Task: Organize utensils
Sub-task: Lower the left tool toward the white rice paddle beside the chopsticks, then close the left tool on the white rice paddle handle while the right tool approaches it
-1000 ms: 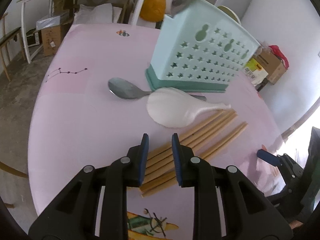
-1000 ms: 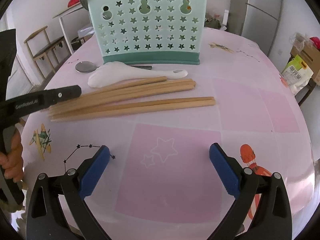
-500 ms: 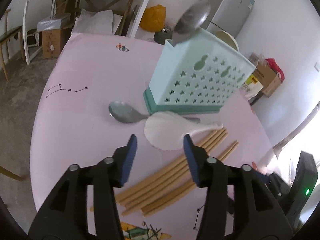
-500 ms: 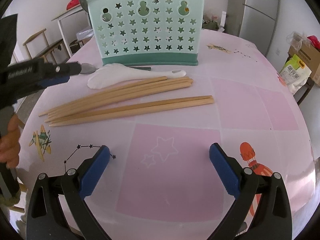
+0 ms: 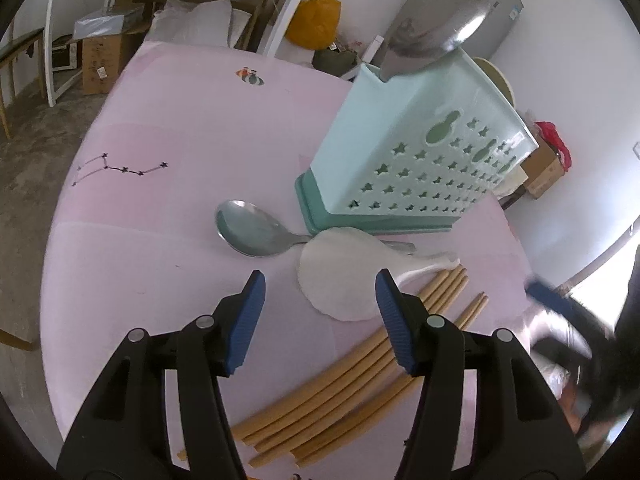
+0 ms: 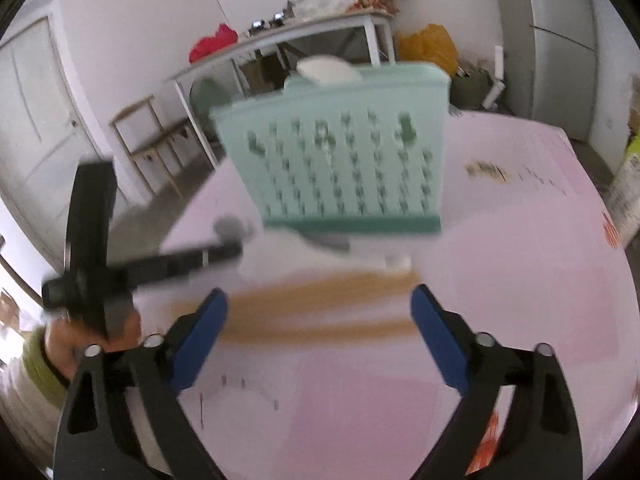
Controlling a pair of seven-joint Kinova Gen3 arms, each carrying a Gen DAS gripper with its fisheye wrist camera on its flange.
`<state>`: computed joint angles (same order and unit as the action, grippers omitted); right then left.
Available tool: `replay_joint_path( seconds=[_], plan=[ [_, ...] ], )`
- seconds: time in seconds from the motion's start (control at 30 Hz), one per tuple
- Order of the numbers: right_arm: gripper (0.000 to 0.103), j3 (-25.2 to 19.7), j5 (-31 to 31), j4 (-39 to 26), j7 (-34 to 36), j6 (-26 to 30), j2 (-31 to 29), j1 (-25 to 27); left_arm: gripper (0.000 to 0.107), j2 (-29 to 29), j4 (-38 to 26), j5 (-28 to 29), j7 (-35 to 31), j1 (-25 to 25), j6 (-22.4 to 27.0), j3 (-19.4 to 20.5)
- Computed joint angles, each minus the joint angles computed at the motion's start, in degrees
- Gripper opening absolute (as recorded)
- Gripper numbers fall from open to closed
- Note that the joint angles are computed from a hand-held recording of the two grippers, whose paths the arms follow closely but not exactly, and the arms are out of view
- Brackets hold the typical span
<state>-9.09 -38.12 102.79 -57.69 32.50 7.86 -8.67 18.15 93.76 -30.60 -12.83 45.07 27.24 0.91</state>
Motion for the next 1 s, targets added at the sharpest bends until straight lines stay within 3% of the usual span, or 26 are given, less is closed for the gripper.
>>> replay_joint_path(
  seconds=[0.1,0.3,0.43,0.63,0.9,1.0],
  plan=[
    [0.065,2.5,1.3,-5.3,-0.8,1.7,4.6,-2.6,0.052,-0.2,0.7,-0.4,0.4,0.2,-1.2,-0.2],
    [0.052,-1.6,7.9,-13.4,-4.0,5.6,13.0,-0.5,0.045,0.2,1.0,-0.6,0.8,0.8,-1.3,-0.6],
    [0.052,-2.7,10.7,-13.8,-3.5,6.7,14.1,-0.4,0.042,0.0,2.1,0.3,0.5,0.0,-3.5,-0.6],
    [0.05,-3.2,11.2,-15.5,-1.6,12.6,14.1,0.2,0.042,-0.4,2.8,3.4,-1.7,-1.5,-5.5,-0.3],
    [0.05,-3.5,12.3,-17.4,-1.0,10.5,15.2,-2.2,0.048,-1.1,5.3,9.7,-1.7,-3.4,-11.1,-1.7],
    [0.04,-3.7,14.5,-18.5,-1.3,11.5,16.2,-3.6,0.051,-1.0,6.1,15.2,-6.4,-8.2,-14.2,2.0]
  ],
)
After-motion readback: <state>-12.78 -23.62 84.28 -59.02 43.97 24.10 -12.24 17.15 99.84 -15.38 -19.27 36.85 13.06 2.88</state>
